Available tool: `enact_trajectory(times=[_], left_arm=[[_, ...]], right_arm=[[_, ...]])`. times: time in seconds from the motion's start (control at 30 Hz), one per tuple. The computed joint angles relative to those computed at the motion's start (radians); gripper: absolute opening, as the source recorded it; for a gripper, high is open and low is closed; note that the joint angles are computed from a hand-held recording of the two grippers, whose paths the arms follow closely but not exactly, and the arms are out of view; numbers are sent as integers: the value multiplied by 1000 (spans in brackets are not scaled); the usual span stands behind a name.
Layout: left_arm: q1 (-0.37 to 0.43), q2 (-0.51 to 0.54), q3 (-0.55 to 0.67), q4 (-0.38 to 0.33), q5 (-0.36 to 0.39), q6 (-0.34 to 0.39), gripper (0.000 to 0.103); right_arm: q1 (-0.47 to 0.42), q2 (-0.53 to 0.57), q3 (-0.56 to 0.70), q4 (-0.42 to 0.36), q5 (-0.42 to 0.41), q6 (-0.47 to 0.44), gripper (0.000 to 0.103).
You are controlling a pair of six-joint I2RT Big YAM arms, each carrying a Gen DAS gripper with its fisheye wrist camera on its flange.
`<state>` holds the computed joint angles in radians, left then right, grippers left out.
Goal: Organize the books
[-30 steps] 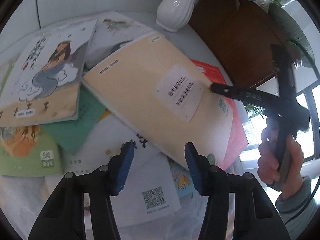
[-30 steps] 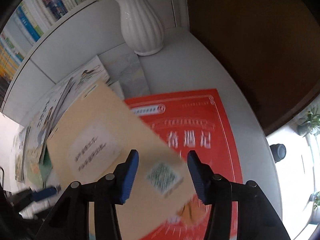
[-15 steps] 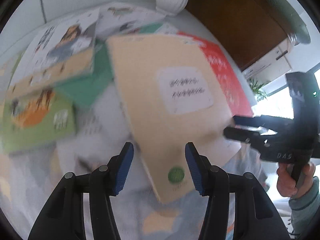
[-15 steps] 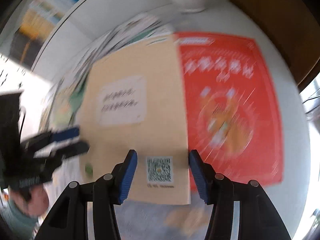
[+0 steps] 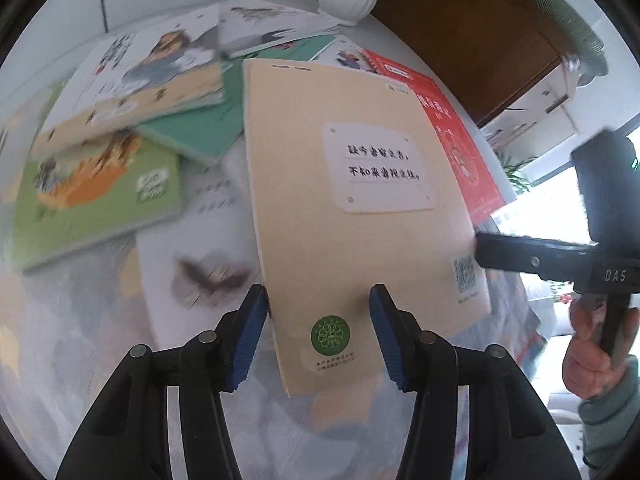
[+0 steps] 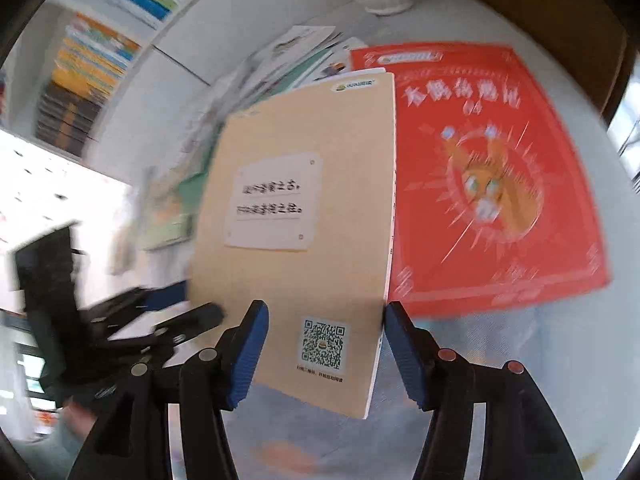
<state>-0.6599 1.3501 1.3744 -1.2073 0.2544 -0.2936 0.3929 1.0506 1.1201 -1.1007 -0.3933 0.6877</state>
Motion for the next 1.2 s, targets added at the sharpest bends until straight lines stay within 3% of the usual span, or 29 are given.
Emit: enact_trajectory(times=[0.1,0.27,0.33,0.47,0.63,0.8,1.0,1.1,1.17,1.2], left_arm=[[13,-32,-37,-37,10,37,49],[15,-53,-79,-43,2,57,49],[13,-52,-78,-39,-1,57,49],[1,-53,-95,-9,-1,76,51],[31,-76,-121,8,50,87,51],[77,-91,-140,22,148,91,52],[149,-99,-158,20,262,95,52],[175,-114,-167,9,277,108,52],[194,-134,-168,-14,280,124,50],[205,-151,-170,-28,274,135,50]], right_arm=[[51,-48,-63,40,-49,62,58],[144,-75,-120,79,-2,162,54],[155,-93,-124,73,47,185,50],[114,-124,-169,158,31,218,51],[87,-172,-243,336,-7,347,54],[131,-254,-222,403,20,391,54],[190,-205,-205,534,57,481,53],[237,-151,-160,496,103,485,48],[272,-107,-91,387,173,487,30],[282,-91,-60,335,203,473,16]])
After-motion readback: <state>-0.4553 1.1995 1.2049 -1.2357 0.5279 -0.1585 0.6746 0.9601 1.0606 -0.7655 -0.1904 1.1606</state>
